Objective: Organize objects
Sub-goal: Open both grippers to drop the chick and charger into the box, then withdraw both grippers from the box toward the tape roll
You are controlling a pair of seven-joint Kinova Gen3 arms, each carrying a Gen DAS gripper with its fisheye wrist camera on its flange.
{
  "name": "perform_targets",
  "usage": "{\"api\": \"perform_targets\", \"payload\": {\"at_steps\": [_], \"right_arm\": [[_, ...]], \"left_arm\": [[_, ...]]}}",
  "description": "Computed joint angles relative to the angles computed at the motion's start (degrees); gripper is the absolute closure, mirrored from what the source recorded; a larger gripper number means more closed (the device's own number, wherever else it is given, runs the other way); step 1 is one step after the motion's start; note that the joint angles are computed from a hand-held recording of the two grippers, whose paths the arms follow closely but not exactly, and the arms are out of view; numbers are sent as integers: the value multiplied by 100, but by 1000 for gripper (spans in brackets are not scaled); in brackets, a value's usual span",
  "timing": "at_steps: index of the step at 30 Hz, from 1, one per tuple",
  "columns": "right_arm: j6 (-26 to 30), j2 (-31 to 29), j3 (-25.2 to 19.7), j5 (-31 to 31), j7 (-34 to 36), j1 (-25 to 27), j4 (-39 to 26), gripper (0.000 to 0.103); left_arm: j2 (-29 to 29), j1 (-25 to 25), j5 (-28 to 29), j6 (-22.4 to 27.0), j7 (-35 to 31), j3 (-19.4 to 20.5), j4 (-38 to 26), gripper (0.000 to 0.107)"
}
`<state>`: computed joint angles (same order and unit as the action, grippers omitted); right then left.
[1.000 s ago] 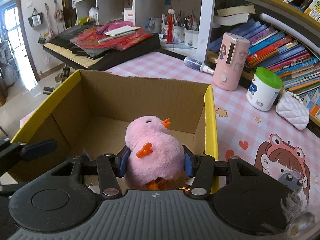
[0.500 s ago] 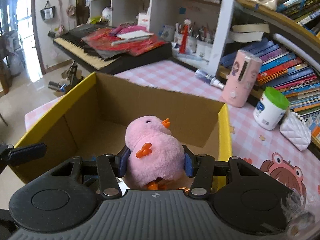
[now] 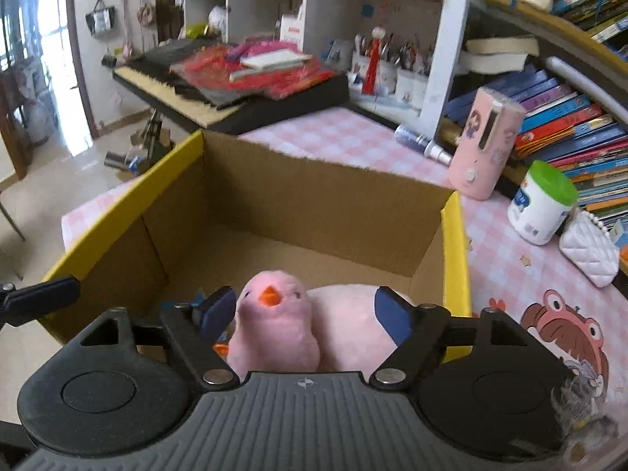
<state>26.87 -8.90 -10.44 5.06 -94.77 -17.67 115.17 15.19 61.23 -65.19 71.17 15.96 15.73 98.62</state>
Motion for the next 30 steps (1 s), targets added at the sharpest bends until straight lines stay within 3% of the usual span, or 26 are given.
{"api": "perform_targets", "payload": {"at_steps": [4, 9, 13, 20, 30], "right_arm": [[-313, -406, -293, 362, -566, 239, 292, 20], [-715, -1122, -1344, 1209, -1688, 1308, 739, 16], [-769, -1614, -1731, 1297, -2028, 1809, 949, 13], [-498, -2460, -2192, 1048, -2219, 2351, 1248, 9], [730, -3197, -2948, 637, -2490, 2713, 1385, 3]], "left_arm": [[-11, 81, 18, 163, 65, 27, -30, 16], [-24, 252, -4, 470, 270, 80, -48, 12], [-106, 352, -6, 650, 456, 165, 37, 11], [-207, 478, 109, 1044, 687, 347, 134, 11], [-151, 742, 600, 1570, 559, 538, 34, 10]]}}
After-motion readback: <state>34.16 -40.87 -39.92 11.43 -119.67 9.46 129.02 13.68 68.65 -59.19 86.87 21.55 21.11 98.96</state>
